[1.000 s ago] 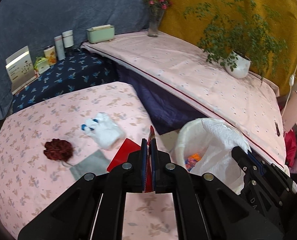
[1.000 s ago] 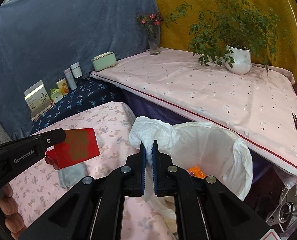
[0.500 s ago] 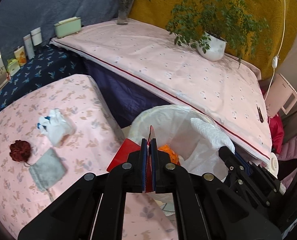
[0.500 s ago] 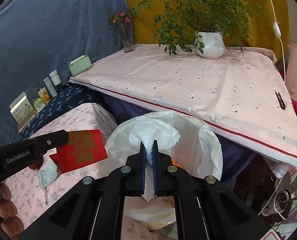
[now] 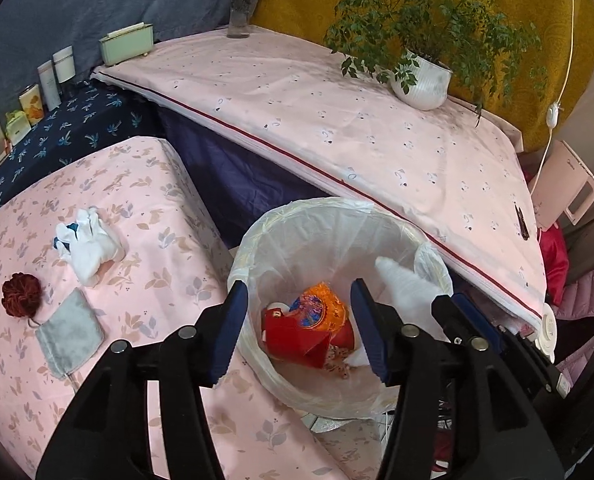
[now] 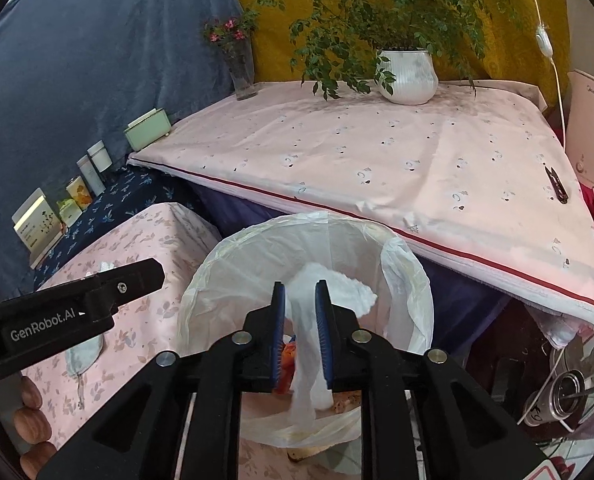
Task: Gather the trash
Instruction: 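Move both tools back over the table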
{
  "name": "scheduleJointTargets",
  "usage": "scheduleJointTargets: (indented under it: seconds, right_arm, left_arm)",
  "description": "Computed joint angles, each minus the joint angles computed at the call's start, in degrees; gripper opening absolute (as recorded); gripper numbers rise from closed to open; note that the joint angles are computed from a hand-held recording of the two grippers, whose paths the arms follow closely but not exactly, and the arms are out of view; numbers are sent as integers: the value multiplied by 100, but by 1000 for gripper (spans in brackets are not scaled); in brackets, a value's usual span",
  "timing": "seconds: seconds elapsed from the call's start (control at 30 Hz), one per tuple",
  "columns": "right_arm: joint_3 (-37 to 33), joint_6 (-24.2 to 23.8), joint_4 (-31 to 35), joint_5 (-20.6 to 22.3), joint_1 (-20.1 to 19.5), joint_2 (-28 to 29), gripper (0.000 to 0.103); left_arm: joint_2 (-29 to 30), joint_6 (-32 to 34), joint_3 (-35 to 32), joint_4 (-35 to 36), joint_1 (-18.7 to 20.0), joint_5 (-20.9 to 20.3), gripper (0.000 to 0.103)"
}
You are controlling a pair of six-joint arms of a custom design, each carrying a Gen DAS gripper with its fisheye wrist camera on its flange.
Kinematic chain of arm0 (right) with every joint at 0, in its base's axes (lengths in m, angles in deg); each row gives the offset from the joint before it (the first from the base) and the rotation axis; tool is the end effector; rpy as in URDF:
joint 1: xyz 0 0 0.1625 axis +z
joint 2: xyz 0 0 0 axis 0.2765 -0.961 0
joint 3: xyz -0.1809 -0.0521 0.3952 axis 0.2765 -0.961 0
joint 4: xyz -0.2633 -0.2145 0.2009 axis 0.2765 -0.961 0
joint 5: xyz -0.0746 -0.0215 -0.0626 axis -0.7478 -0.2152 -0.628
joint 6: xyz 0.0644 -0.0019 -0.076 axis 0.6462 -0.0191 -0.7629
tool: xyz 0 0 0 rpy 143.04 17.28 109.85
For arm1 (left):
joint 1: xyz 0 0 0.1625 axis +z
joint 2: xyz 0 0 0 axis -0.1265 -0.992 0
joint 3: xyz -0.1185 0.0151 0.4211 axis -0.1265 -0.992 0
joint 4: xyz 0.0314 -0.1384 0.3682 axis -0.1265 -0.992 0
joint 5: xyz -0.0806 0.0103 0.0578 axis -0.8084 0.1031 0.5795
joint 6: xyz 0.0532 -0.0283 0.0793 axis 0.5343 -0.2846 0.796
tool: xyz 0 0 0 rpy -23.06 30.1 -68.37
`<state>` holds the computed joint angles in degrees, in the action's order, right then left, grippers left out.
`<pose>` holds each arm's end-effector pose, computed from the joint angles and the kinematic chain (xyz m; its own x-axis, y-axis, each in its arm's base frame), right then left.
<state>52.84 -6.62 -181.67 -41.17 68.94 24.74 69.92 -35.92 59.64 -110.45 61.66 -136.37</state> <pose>0.0207 -0.7246 0.2351 -0.7866 0.3480 0.5100 -0.2513 0.5740 -0.7793 -0.3567 -0.8159 -0.0558 -0.7472 0.4228 -0.5127 0.6019 0.7577 -0.2523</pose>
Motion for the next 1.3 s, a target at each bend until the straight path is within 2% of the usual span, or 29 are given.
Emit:
scheduleJointTargets:
  seconds: [0.1,0.13,0.47,1.3]
  right_arm:
    - [-11,-5,-105,-16,38,22,40]
    - [-14,-16,-129,-13,47,23,41]
    - [-1,-112,-196,-64,173,85,47]
    - [-166,-325,-33,-127,554,464,52]
  left_arm:
    - [-31,-53,43,-31,12,81,57]
    - [-58,-70,95,-95,16,112,60]
    - [-347,-153,630,-510,55,419,64]
    - [-1223,-808,1882,-1112,449,825,64]
